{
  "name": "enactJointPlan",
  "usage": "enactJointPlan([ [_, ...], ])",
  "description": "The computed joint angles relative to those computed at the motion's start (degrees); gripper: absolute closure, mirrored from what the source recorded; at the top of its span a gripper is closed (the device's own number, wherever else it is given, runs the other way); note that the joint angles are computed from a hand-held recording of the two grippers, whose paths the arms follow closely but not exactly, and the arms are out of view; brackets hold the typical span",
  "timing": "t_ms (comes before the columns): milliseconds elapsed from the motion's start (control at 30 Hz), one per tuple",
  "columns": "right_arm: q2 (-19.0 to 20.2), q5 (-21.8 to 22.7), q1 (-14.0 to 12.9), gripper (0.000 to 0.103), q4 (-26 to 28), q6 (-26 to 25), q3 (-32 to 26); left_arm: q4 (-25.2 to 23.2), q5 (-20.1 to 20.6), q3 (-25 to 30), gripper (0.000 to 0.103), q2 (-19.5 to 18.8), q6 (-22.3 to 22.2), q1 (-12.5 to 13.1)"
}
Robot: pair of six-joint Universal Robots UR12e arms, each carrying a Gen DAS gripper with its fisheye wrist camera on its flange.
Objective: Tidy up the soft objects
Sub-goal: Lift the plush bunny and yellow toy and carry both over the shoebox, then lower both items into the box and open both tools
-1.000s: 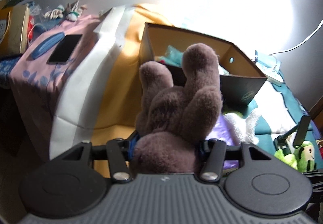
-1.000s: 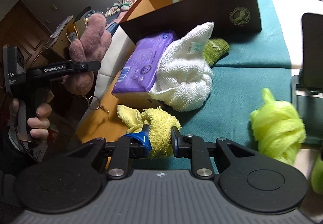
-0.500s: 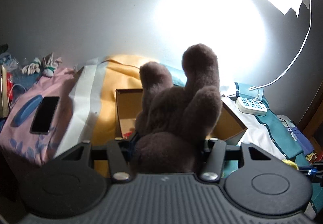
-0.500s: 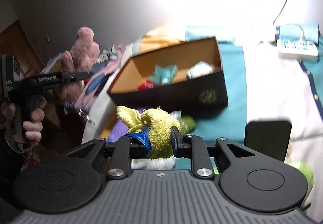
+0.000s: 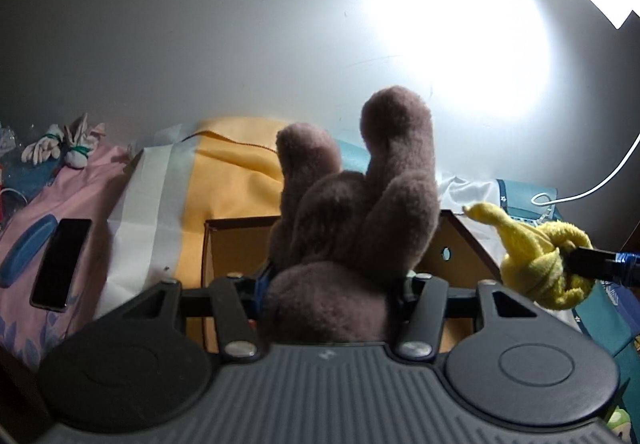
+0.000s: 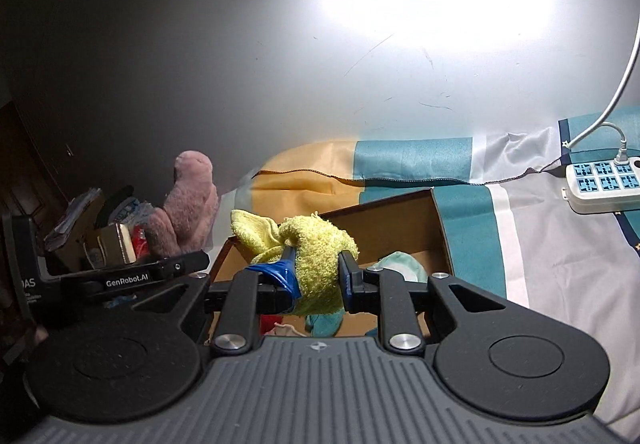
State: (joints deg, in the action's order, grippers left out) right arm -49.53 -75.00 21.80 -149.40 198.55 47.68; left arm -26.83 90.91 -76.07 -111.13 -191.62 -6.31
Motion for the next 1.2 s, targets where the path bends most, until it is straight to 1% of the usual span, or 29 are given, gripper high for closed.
enactJointPlan([
  [167, 4.3, -4.28, 1.25, 0.099, 4.66, -2.3, -5.98, -3.85, 2.74, 2.16, 0.046, -2.3, -1.02, -0.38],
  [267, 7.06, -4.89, 1.47, 0.098, 7.45, -2.44, -9.71, -5.89, 3.67, 3.17, 0.045, -3.5, -1.53, -0.41],
  [333, 8.63, -5.48, 1.67, 0.093, 7.35, -2.54, -11.48, -7.13, 4.34, 3.82, 0.045, -4.18, -1.69, -0.49],
  [433, 9.4, -6.74, 1.83, 0.093, 5.48, -1.72, -11.89, -8.07, 6.46, 4.47, 0.043, -4.87, -1.05, -0.9],
  [500, 9.58, -6.44, 1.72, 0.093, 5.11, -0.63, -12.26, -7.44, 6.48, 4.37, 0.036, -4.88, -0.72, -0.85],
  [533, 9.49, -5.49, 1.56, 0.092, 4.92, -0.28, -12.15, -7.64, 7.04, 4.54, 0.032, -4.89, -0.64, -0.96],
  [600, 9.31, -3.98, 1.38, 0.092, 4.58, -0.06, -11.96, -7.78, 8.13, 4.83, 0.032, -4.94, 0.29, -1.16],
  [733, 8.27, -3.9, 1.52, 0.091, 3.42, -0.06, -10.47, -8.63, 10.04, 5.28, 0.032, -4.74, 1.23, -1.78],
  [833, 7.15, -3.54, 1.57, 0.09, 1.93, 1.1, -8.72, -9.25, 12.23, 5.47, 0.032, -4.47, 2.14, -2.49],
  [967, 5.53, -4.25, 1.77, 0.089, 0.6, 2.67, -6.29, -10.58, 12.64, 5.32, 0.032, -3.71, 1.77, -2.79],
  [1200, 2.73, -4.92, 2.05, 0.087, -2.31, 4.43, -1.84, -9.63, 16.2, 3.83, 0.031, -2.2, 2.34, -3.76],
])
